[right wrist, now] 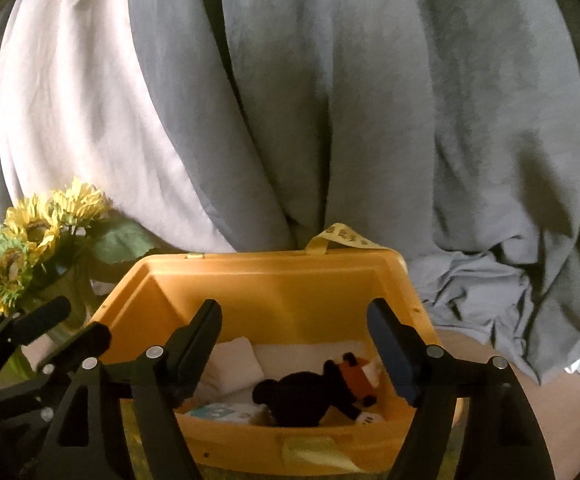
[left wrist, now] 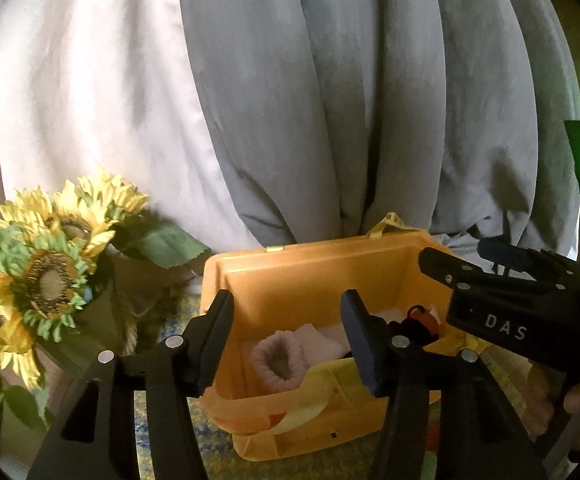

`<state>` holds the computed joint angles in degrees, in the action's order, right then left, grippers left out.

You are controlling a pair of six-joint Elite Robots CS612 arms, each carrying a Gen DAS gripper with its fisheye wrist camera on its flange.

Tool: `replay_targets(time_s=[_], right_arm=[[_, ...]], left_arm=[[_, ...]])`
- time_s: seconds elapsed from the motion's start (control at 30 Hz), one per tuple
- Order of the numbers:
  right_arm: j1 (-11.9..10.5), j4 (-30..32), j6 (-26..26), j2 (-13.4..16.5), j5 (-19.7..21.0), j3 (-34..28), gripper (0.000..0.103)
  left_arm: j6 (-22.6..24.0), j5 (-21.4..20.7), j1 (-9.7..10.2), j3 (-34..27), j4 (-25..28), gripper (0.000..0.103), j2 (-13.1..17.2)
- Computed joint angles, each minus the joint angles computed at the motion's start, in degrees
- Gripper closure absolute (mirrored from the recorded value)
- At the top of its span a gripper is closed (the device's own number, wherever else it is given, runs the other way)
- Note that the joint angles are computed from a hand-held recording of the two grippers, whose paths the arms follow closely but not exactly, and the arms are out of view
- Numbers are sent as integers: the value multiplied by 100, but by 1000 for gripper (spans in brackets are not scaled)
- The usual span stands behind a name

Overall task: Organize soft objects
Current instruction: 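Open both tools to drop the towel and tissue pack into the crate, then withdraw both tools from the crate toward the frog toy and pink sponge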

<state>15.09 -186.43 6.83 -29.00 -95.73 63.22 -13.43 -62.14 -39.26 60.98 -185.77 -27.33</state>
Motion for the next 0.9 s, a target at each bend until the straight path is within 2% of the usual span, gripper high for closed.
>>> replay_targets(time_s=[0.27, 0.57, 0.9], right_arm=[[66, -482, 50, -313, -362, 533, 23], [172, -1166, 75, -674, -768, 1214, 23], [267, -1535, 173, -993, -1207, 1856, 23]], left_arm=[[80, 53, -93, 481, -534, 42, -283], [184, 30, -208, 1059, -949, 42, -608], [342, -32, -357, 1646, -1308, 42, -900]])
